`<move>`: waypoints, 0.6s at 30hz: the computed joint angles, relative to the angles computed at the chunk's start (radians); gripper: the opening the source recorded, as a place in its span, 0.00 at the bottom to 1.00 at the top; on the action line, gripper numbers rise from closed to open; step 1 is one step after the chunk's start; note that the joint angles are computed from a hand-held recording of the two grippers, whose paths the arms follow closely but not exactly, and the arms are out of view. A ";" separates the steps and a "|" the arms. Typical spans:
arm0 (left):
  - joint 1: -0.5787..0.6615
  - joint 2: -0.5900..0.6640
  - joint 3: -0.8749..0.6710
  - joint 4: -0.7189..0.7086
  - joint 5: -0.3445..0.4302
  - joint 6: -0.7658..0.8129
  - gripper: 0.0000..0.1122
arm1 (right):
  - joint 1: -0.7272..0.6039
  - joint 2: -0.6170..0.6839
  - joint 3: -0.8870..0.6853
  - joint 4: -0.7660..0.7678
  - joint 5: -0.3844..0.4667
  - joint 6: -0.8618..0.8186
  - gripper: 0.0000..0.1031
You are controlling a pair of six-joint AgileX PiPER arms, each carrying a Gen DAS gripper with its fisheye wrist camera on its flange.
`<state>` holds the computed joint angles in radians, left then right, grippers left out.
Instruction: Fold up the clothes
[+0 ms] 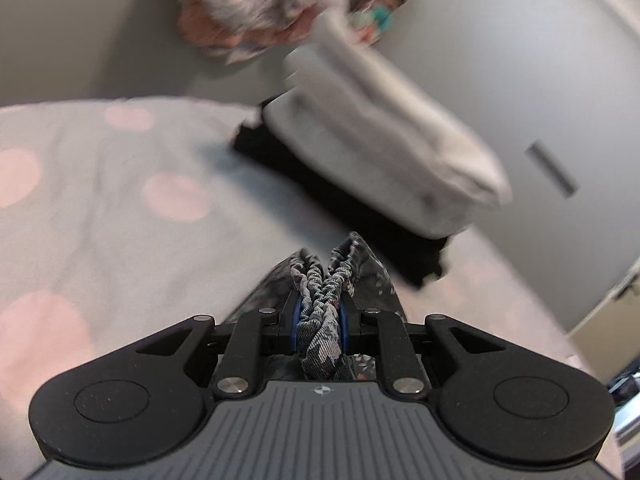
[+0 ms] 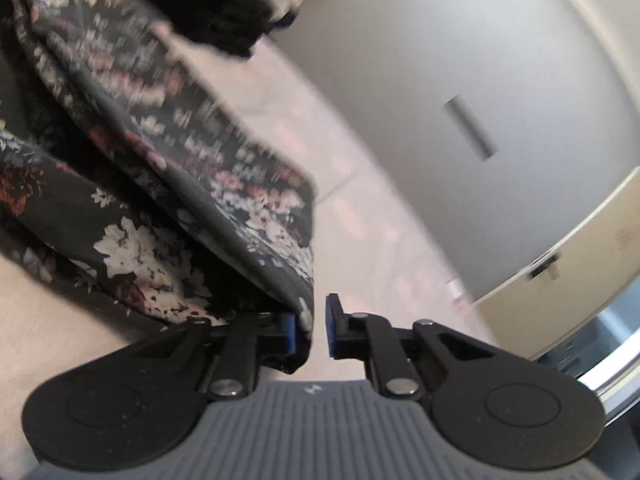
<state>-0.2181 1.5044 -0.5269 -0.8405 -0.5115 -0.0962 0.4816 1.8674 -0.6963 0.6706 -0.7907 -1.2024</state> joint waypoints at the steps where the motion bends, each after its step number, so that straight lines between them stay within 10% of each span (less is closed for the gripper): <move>1: 0.004 0.009 -0.012 -0.024 0.020 0.029 0.18 | 0.003 -0.003 -0.003 0.022 0.009 0.008 0.11; 7: 0.056 0.077 -0.070 -0.190 0.159 0.191 0.18 | 0.002 0.012 -0.054 0.153 0.126 -0.019 0.11; 18: -0.034 0.096 -0.137 -0.682 0.057 0.733 0.37 | -0.032 -0.028 -0.049 0.137 0.259 0.063 0.11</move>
<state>-0.2517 1.6002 -0.6636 -1.5221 -0.4544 0.6366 0.4493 1.8389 -0.7456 0.8077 -0.5316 -1.1389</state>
